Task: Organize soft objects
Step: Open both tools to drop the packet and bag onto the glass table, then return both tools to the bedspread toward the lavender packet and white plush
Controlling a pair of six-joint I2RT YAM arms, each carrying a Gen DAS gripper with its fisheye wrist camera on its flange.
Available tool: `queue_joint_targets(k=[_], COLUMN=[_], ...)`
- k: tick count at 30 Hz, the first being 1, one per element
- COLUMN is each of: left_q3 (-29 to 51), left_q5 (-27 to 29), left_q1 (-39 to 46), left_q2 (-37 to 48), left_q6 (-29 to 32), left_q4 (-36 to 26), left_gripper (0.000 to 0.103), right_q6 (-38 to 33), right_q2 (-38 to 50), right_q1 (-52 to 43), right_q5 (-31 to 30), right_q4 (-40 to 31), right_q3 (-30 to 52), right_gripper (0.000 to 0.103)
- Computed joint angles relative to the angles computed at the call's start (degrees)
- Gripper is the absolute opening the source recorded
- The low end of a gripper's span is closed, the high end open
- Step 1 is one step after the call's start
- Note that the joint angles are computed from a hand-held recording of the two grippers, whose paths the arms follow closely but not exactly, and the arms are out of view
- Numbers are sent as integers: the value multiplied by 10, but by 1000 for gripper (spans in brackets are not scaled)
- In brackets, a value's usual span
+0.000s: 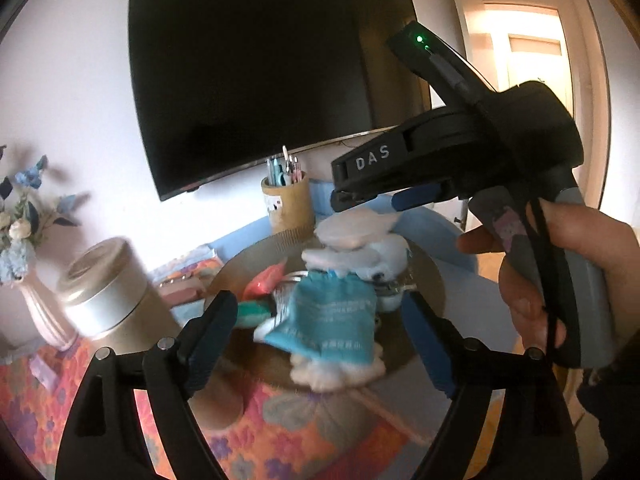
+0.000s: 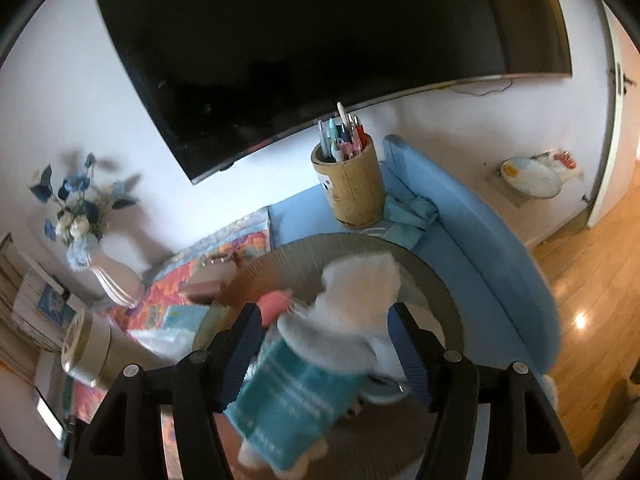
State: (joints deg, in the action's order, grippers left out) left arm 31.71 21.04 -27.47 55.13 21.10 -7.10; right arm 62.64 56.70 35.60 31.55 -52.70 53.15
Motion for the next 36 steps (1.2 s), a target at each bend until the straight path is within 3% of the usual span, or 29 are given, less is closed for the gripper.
queue_joint_targets(k=[4,8,10,11,13,17,19,21,24,26,32,36], left_q3=[22,93,149,171,212,301,374,446,503,532,687,751], left_q5=[103,273,340,350,364,345,334,330,291,255,216,207], left_q1=[123,343,459,491,550,604,617,625,624,617,604,599], left_q2=[-54,-32,21,47,101,222,300,378,460,518,699,765], left_q6=[60,196,282,298,316,255,234,210,160,141,140,136], left_q4=[-105,-236,-305,-314,-317,-252,-264,-272,-214,-172,-194,-222], left_gripper=[84,84,87,92,97,97,97,97,97,97,97,97], right_q6=[74,185,246,272,294,203,129,51,-37,-64,-91,-78], right_q2=[25,68,102,120,160,235,279,333,439,529,809,900], right_q1=[88,221,291,321,369,378,357,332,292,269,198,161], right_q5=[51,137,182,203,240,233,206,169,93,49,-61,-78], right_q4=[-42,-83,-99,-101,-80,42,104,161,209,189,44,37], right_q3=[32,72,89,97,112,153,191,241,347,449,798,895], right_gripper=[64,66,75,85,91,91,91,91,97,102,102,102])
